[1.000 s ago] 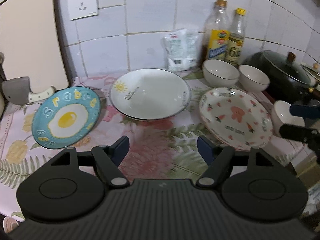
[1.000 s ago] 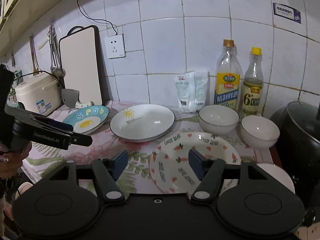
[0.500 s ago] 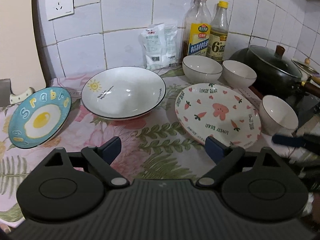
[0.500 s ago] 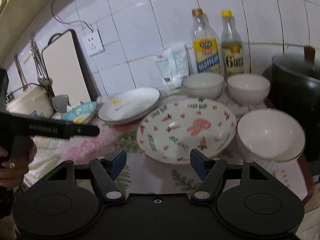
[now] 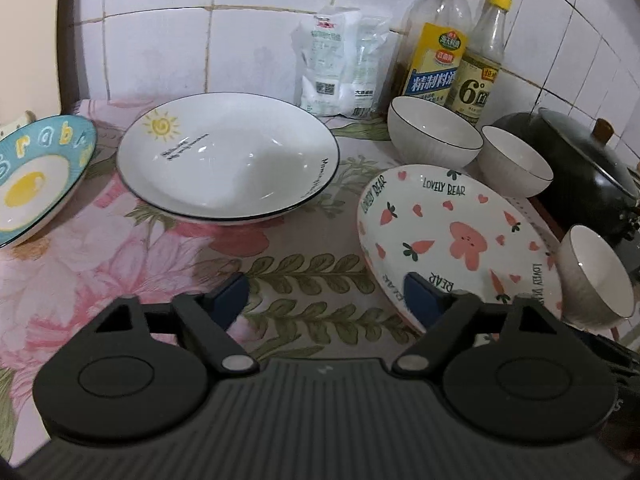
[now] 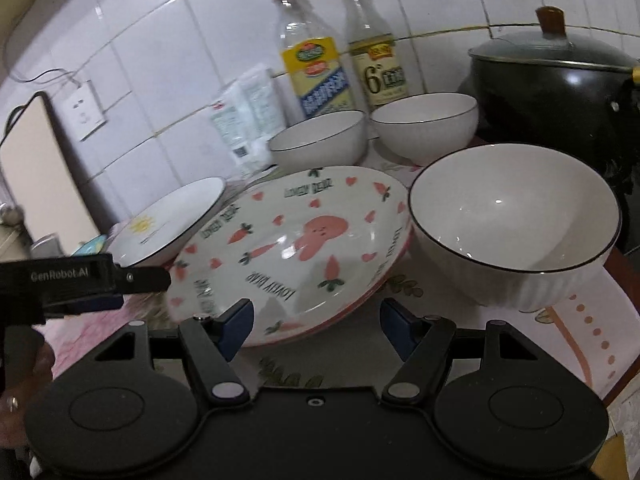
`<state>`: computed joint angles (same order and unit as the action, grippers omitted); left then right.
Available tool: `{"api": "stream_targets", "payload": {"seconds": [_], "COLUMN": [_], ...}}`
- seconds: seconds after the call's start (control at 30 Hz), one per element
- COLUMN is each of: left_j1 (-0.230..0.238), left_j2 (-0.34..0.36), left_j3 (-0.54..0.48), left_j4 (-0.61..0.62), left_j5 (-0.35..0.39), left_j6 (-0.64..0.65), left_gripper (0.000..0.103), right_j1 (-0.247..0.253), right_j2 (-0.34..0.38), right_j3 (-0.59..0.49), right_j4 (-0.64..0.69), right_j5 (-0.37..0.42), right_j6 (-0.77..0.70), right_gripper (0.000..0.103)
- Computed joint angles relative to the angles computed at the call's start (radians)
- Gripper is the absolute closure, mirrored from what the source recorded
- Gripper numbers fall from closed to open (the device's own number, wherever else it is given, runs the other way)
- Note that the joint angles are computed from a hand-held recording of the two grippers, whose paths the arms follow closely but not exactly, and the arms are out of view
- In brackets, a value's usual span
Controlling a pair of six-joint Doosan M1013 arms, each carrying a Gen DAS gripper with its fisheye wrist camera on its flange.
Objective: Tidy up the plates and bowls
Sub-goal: 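Move both grippers to the Lovely Bear plate rim and close them, then lift the Lovely Bear plate with both grippers and carry it over the white plate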
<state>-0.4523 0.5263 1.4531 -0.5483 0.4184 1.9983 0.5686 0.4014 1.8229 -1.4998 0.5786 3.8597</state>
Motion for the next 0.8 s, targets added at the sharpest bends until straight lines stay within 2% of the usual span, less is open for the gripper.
{"api": "stream_targets", "payload": {"seconds": [0.17, 0.23, 0.33, 0.4, 0.47, 0.57, 0.7, 0.77, 0.8], "left_j1": [-0.008, -0.009, -0.004, -0.003, -0.006, -0.013, -0.021, -0.022, -0.023], "left_j2": [0.019, 0.026, 0.036, 0.041, 0.041, 0.040, 0.037, 0.036, 0.034], "left_j3": [-0.016, -0.019, -0.022, -0.023, -0.017, -0.008, 0.005, 0.010, 0.014], "left_j4": [-0.060, -0.088, -0.167, -0.207, -0.226, -0.235, -0.254, -0.294, -0.305], "left_j5": [0.016, 0.018, 0.033, 0.039, 0.024, -0.004, -0.040, -0.042, -0.043], "left_j6": [0.074, 0.086, 0.128, 0.152, 0.168, 0.180, 0.208, 0.250, 0.257], "left_gripper": [0.049, 0.064, 0.072, 0.074, 0.074, 0.075, 0.076, 0.082, 0.082], "right_j1": [0.000, 0.006, 0.011, 0.013, 0.013, 0.009, 0.011, 0.012, 0.013], "right_j2": [0.018, 0.029, 0.038, 0.040, 0.038, 0.035, 0.040, 0.042, 0.043], "right_j3": [-0.008, -0.015, -0.022, -0.021, -0.016, -0.013, -0.025, -0.030, -0.033], "right_j4": [-0.058, -0.059, -0.049, -0.043, -0.046, -0.047, -0.013, 0.001, 0.010], "right_j5": [0.027, 0.061, 0.100, 0.122, 0.135, 0.129, 0.138, 0.145, 0.151], "right_j6": [0.061, 0.057, 0.037, 0.033, 0.043, 0.063, 0.011, -0.006, -0.011], "right_gripper": [0.030, 0.032, 0.040, 0.051, 0.056, 0.059, 0.060, 0.061, 0.064]}}
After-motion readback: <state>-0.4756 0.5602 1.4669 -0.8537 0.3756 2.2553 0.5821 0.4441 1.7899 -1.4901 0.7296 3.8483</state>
